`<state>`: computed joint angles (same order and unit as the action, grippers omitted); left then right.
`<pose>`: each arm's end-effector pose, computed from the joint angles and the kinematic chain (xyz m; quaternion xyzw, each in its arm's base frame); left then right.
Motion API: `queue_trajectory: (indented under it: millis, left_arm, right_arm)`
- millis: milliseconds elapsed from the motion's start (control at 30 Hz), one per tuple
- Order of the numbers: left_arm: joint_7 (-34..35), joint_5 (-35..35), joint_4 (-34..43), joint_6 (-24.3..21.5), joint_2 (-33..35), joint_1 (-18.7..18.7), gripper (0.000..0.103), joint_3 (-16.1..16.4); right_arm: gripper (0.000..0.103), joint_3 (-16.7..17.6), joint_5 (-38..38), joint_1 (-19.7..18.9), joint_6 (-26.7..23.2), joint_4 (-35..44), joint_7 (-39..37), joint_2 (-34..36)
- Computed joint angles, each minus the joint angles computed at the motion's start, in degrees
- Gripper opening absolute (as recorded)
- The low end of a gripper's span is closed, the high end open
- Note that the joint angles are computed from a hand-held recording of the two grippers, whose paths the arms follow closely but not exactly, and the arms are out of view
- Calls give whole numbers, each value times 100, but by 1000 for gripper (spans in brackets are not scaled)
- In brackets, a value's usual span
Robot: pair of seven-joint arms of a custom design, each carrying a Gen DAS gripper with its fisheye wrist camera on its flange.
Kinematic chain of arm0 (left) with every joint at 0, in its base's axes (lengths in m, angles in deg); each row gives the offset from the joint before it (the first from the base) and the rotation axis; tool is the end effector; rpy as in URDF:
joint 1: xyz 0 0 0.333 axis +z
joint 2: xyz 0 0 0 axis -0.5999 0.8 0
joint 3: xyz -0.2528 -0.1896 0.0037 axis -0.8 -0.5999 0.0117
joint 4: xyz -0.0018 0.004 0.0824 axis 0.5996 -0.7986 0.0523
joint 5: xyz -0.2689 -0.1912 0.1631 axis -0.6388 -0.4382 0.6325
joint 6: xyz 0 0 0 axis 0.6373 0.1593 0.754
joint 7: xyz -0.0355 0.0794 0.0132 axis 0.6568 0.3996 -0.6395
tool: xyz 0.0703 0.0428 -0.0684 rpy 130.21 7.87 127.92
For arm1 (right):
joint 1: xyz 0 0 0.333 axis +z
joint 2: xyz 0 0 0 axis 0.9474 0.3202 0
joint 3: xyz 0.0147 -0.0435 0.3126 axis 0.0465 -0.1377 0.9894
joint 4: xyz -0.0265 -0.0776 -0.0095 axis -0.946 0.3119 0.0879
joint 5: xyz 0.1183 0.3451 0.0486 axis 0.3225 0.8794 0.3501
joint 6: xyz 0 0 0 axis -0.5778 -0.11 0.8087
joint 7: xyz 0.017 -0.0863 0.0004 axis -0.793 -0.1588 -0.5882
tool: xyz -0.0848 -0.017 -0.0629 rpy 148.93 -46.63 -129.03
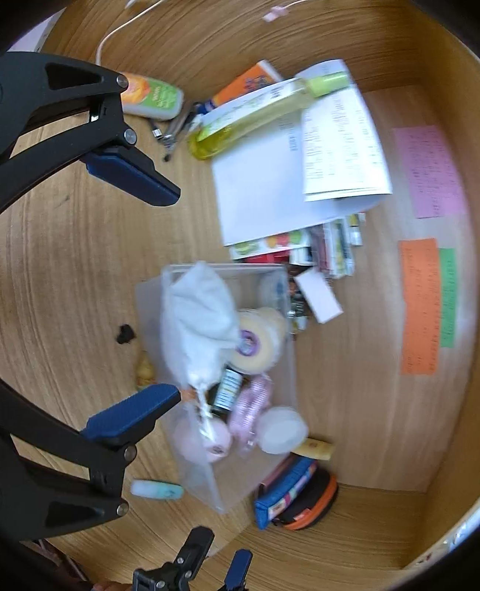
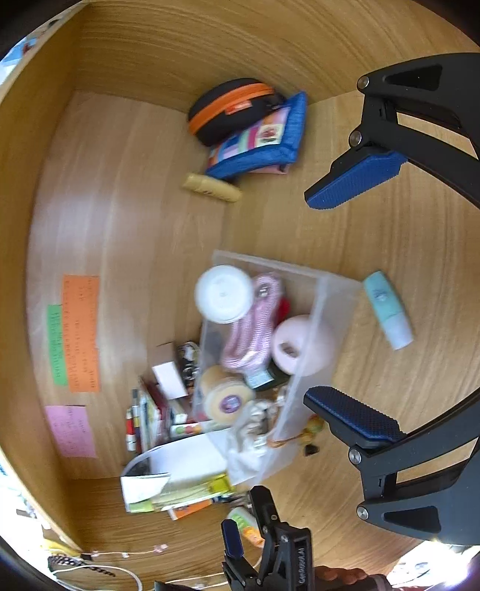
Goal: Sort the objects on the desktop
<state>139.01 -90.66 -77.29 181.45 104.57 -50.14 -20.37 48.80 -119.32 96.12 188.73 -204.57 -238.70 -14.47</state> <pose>0.5551 -0.2815 0.4373 -0.4000 0.8184 -0.3591 0.2031 0.4155 0.2953 0.4548 -0.5522 0.7106 -0.3656 0.2376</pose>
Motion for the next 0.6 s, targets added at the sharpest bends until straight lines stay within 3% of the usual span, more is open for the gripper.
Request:
queue_trajectory:
  millis: [233, 600]
  left_arm:
    - [-366, 253, 99, -498, 246, -185, 98, 332]
    - [-448, 363, 319, -935, 566, -171, 98, 290]
  right_arm:
    - [96, -7, 542, 58, -95, -287, -218, 73]
    - [96, -188, 920, 4, 581, -416, -802, 378]
